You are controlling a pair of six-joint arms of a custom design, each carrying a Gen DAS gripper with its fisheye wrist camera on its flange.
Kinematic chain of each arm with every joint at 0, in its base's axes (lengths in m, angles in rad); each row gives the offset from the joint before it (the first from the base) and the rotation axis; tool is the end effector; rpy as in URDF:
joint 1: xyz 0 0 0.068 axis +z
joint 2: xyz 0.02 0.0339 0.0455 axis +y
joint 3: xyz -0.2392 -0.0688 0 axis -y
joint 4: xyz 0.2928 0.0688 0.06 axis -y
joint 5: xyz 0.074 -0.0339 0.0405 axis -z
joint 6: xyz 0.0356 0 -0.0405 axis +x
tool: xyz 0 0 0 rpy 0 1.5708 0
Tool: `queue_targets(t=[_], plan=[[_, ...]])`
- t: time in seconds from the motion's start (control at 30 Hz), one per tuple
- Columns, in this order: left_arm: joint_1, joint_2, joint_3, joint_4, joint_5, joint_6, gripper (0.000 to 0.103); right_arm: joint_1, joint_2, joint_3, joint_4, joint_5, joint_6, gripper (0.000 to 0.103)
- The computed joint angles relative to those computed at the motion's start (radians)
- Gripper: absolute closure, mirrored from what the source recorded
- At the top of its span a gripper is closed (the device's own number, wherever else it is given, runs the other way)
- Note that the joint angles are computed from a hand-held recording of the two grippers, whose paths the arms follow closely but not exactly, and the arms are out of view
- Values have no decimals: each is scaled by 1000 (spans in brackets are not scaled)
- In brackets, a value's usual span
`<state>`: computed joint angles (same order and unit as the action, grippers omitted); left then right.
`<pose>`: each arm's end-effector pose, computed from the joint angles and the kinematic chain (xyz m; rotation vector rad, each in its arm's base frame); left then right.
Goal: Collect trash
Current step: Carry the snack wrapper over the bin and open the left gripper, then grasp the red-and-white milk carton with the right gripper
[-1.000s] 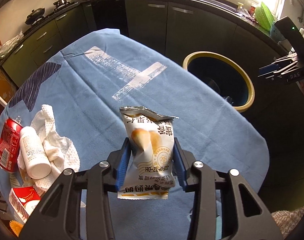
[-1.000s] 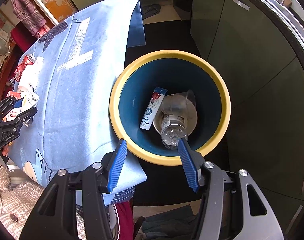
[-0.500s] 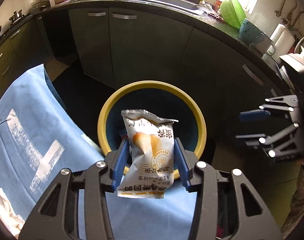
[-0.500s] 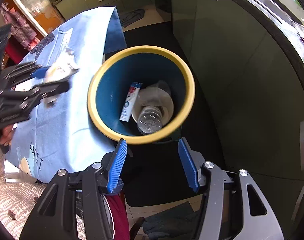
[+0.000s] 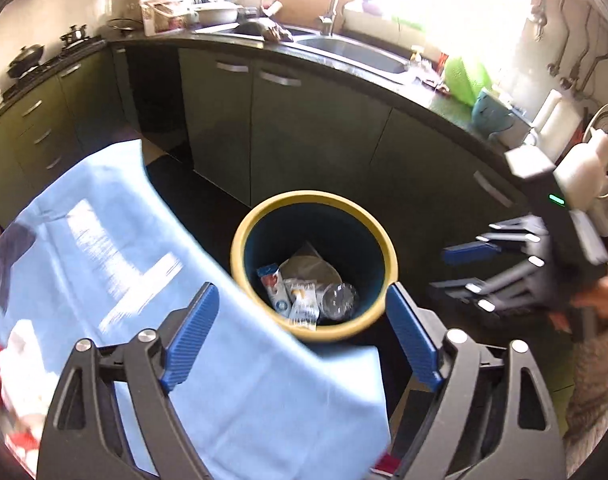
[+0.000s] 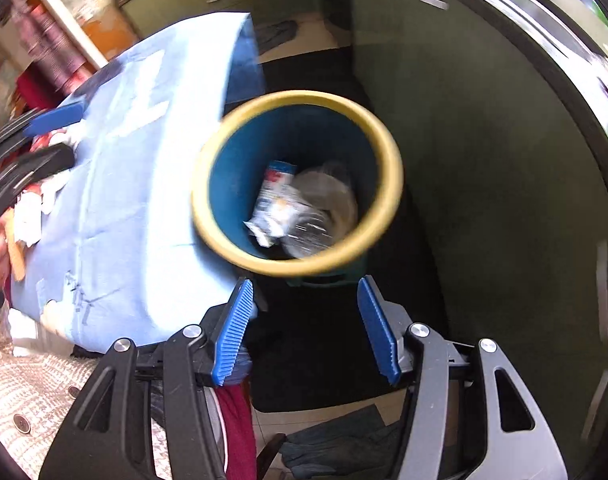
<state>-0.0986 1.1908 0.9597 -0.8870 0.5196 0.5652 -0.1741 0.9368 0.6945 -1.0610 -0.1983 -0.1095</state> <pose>0.2728 -0.0448 0.2326 0.9744 2.3502 -0.5215 0.2038 -0.0287 0.1892 0.0537 2.8406 0.2257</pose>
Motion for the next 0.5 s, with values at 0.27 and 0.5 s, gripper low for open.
queue_targets(t=[0.27,0.5], plan=[[661,-59,19,-305,147,546,19,546,398,317,139,14,271,48],[1060,200,292,-232,217,613,16,825,876,894,107,-65,432,48]])
